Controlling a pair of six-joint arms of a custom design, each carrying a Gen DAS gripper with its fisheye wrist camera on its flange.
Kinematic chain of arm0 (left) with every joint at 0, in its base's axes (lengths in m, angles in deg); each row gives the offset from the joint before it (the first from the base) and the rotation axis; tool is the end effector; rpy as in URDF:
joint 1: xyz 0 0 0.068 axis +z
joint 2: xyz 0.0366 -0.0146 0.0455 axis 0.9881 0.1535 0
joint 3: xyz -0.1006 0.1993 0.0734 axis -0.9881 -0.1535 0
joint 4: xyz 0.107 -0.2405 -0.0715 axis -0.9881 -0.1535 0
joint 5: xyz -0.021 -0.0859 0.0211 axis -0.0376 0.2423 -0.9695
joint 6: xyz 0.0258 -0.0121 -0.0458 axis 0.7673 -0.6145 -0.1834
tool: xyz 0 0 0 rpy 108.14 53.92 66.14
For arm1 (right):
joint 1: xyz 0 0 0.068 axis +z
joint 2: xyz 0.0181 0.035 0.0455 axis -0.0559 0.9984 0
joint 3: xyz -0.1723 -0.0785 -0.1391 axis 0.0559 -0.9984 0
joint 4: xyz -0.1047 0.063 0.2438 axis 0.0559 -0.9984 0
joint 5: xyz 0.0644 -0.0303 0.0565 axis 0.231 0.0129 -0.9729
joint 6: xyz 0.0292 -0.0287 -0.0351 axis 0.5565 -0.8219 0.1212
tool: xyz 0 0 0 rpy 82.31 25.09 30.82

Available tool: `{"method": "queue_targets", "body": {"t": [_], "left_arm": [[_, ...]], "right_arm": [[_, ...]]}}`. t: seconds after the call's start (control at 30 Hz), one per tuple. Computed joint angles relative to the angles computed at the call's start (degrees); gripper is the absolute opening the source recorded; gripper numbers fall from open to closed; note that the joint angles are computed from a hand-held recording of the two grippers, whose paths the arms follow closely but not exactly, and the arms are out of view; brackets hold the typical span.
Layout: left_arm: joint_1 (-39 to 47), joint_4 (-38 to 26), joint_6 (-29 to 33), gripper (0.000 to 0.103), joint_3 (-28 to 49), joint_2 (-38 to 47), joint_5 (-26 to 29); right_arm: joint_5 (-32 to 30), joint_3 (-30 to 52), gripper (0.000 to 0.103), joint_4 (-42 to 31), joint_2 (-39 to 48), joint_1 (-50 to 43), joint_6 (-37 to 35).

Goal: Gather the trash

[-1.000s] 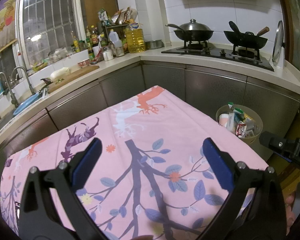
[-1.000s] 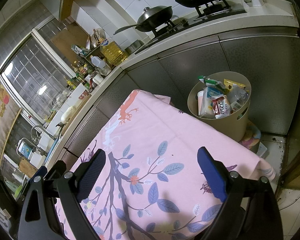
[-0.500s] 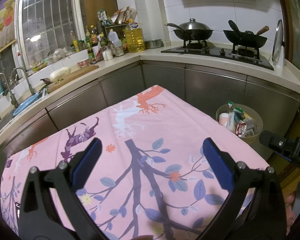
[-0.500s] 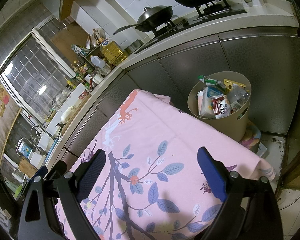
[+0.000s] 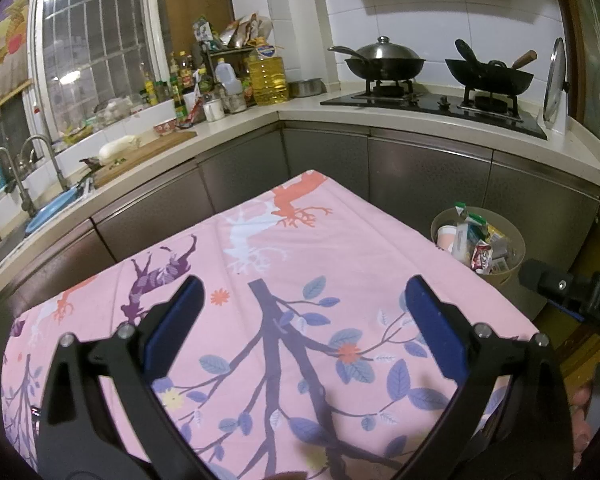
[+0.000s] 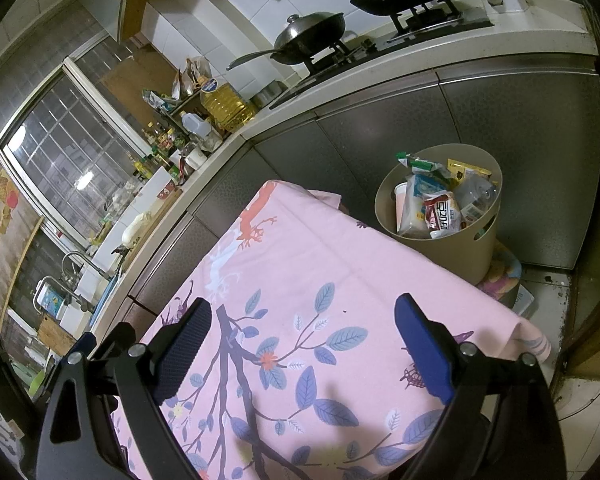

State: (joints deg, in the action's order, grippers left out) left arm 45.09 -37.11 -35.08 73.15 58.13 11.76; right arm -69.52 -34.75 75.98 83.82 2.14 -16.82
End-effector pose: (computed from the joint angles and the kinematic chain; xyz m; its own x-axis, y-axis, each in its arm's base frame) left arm 0.2680 -0.1734 0.2673 -0.5033 0.1820 -0.8447 0.1016 0.9832 0.1513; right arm 0.2186 0.0275 0.1929 -0.5447 0.5344 -0.6463 0.0804 0.8004 0.5941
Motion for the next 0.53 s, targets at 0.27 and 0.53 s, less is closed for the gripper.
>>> {"method": "queue_targets", "body": {"t": [0.27, 0.53], "left_arm": [[-1.12, 1.97, 0.79, 0.097, -2.99, -0.9, 0.44], [-0.8, 0.23, -0.86, 0.097, -4.37, -2.01, 1.93]], "right_arm": [[0.59, -0.3, 0.089, -0.02, -0.21, 0.68, 0.07], [2.74, -3.91, 0.089, 0.54, -2.79, 2.07, 1.39]]}}
